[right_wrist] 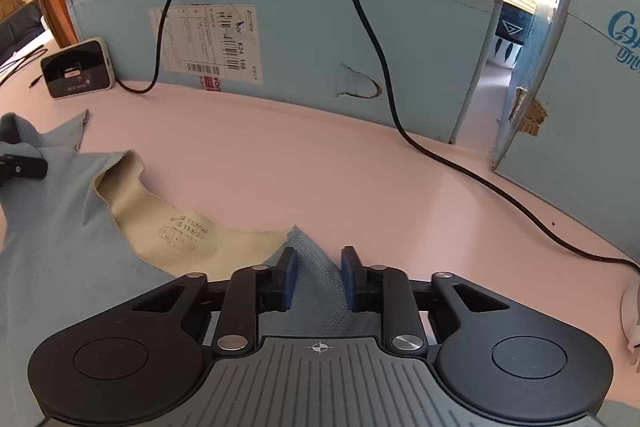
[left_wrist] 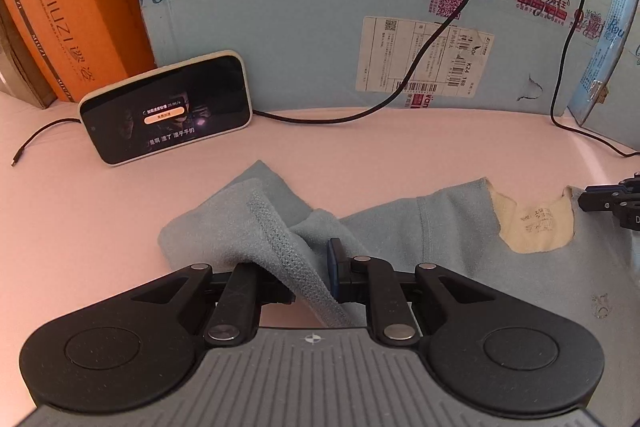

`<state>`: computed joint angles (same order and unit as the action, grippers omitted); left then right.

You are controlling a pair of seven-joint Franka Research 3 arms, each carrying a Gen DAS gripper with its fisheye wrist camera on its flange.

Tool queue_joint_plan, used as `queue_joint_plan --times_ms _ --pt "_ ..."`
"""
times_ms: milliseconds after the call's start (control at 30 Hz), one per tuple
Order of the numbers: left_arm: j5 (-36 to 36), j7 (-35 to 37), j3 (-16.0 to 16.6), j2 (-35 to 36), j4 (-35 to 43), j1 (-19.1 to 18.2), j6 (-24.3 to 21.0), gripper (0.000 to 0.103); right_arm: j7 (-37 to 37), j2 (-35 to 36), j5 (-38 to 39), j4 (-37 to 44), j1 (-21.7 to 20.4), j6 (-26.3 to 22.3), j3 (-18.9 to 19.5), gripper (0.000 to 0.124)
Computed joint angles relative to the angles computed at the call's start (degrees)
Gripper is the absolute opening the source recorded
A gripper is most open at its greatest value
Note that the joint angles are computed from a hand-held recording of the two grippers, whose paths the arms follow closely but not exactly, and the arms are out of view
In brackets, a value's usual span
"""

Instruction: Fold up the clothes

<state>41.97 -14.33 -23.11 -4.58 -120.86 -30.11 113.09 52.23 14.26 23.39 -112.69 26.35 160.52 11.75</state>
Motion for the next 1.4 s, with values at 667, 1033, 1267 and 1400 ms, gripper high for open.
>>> queue_joint_plan --times_ms 667,1033,1267,1400 --pt "-1.1 5.2 -0.3 -5.0 -3.5 -0.1 3.5 0.069 20.6 -1.2 -4.5 -2.2 -2.7 9.3 -1.0 0.06" --pt "-12.4 5.9 -4.4 -10.4 -9.4 -4.3 12.3 0.074 2.1 -23.8 21.1 -21.8 -7.3 -4.6 -1.4 0.06" --pt "-13.5 7.9 -6.2 -6.2 -8.1 -7.3 18.6 0.075 11.1 -39.7 11.5 -36.6 -4.9 -12.6 -3.8 0.065" --pt "-10.4 9.1 -6.8 -3.2 -5.5 -8.4 17.6 0.077 13.6 -47.0 6.2 -41.9 -1.9 -16.0 -3.5 0.07"
